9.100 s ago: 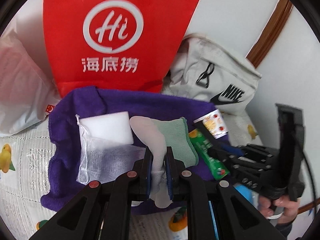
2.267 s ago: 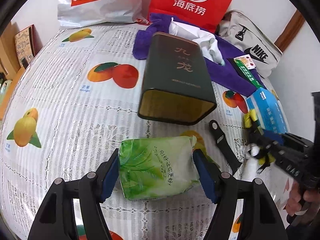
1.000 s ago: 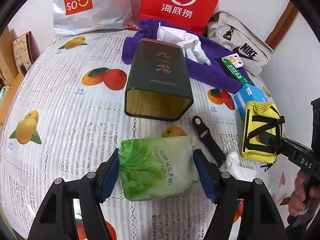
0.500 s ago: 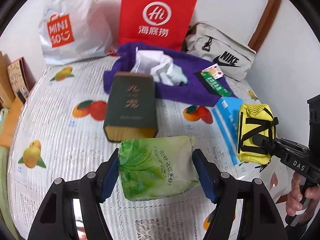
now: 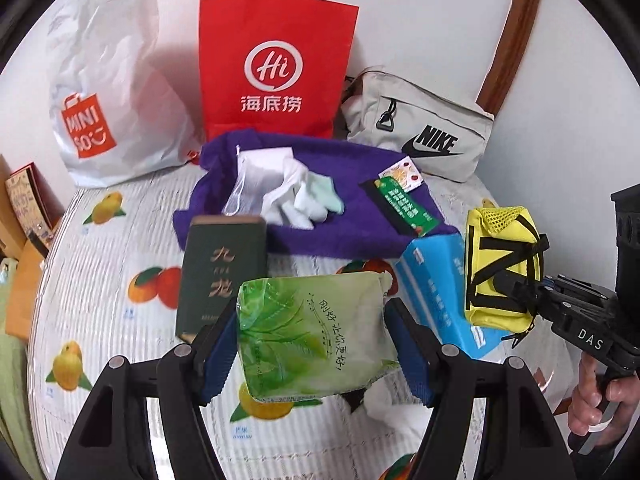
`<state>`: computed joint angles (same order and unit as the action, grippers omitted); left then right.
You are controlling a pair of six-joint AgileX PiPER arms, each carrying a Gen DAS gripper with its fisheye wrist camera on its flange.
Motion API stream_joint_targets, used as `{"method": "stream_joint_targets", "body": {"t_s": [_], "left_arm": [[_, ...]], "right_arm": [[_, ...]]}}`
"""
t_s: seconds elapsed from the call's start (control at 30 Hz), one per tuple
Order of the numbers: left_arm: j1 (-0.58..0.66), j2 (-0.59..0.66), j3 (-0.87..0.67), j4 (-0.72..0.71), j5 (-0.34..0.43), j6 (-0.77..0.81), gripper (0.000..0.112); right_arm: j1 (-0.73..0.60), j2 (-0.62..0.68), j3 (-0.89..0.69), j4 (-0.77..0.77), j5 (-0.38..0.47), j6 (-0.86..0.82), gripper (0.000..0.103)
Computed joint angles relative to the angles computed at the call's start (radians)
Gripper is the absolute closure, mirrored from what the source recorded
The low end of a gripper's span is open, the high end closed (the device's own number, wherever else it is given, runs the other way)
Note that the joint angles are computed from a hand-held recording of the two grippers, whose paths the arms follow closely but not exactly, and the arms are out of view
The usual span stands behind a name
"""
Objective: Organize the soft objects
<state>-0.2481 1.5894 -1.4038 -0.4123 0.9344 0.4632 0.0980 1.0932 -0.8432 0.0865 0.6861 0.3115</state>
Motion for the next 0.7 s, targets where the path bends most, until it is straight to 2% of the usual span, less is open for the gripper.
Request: {"method": "stream_joint_targets", "body": {"t_s": [0.37, 0.7], "left_arm": [[-0.037, 0.141, -0.192, 0.052, 0.014, -0.059, 0.044], [-0.051, 0.359, -0.479, 0.103, 0.081, -0.139, 0.044]], "right_arm": [[-0.13, 0.124, -0.112, 0.128, -0.017, -0.207, 0.094], [-0.2, 0.326, -0.271, 0.15, -0.023, -0.294, 0.094]]}}
